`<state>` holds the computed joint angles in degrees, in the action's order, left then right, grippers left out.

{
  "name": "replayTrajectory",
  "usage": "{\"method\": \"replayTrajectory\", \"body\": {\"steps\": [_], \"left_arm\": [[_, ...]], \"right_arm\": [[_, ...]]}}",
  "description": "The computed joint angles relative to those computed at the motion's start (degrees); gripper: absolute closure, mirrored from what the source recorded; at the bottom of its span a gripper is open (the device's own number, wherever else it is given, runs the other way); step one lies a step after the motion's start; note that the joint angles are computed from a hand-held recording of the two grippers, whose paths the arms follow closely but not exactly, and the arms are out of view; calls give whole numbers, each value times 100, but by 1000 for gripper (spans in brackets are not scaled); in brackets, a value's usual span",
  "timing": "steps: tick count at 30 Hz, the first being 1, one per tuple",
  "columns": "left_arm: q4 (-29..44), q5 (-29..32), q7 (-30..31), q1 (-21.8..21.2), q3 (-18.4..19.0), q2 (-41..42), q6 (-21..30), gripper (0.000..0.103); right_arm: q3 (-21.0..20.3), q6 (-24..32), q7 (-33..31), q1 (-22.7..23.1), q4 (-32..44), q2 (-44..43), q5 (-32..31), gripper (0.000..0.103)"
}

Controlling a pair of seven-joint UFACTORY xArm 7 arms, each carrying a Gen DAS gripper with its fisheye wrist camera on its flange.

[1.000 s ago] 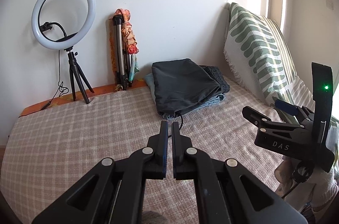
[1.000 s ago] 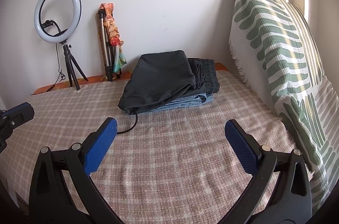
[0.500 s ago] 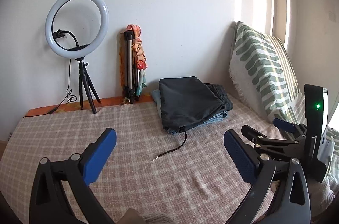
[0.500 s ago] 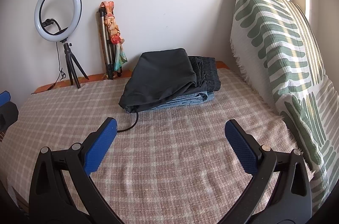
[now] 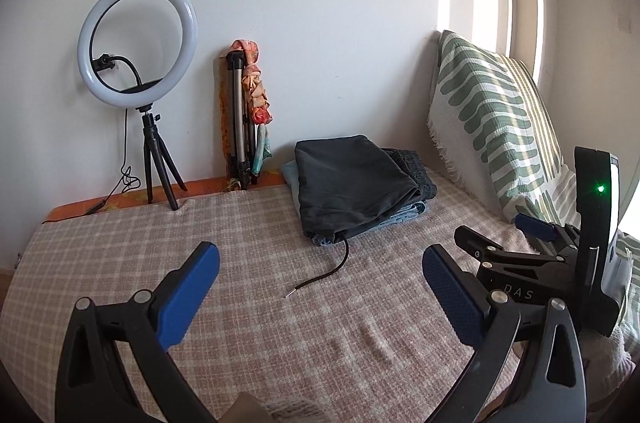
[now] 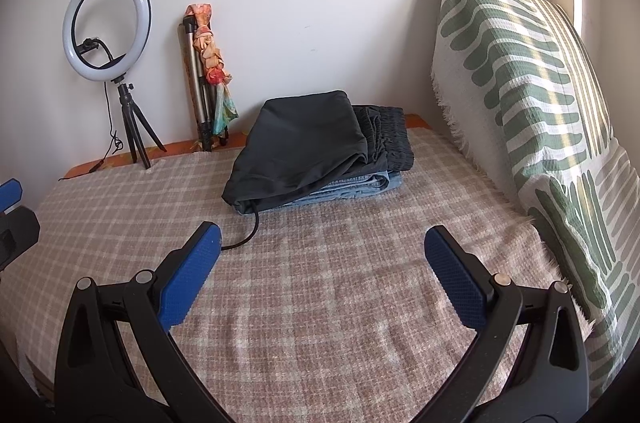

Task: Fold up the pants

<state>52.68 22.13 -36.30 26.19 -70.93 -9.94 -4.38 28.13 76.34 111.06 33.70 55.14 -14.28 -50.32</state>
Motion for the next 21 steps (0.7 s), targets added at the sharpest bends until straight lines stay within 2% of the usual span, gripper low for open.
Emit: {"method": "replayTrajectory", "body": {"steps": [21], "left_arm": [[48, 226, -158, 6, 14, 61, 83, 1]], "right_arm": [[-1, -46, 1, -25, -46, -43, 30, 0]]}}
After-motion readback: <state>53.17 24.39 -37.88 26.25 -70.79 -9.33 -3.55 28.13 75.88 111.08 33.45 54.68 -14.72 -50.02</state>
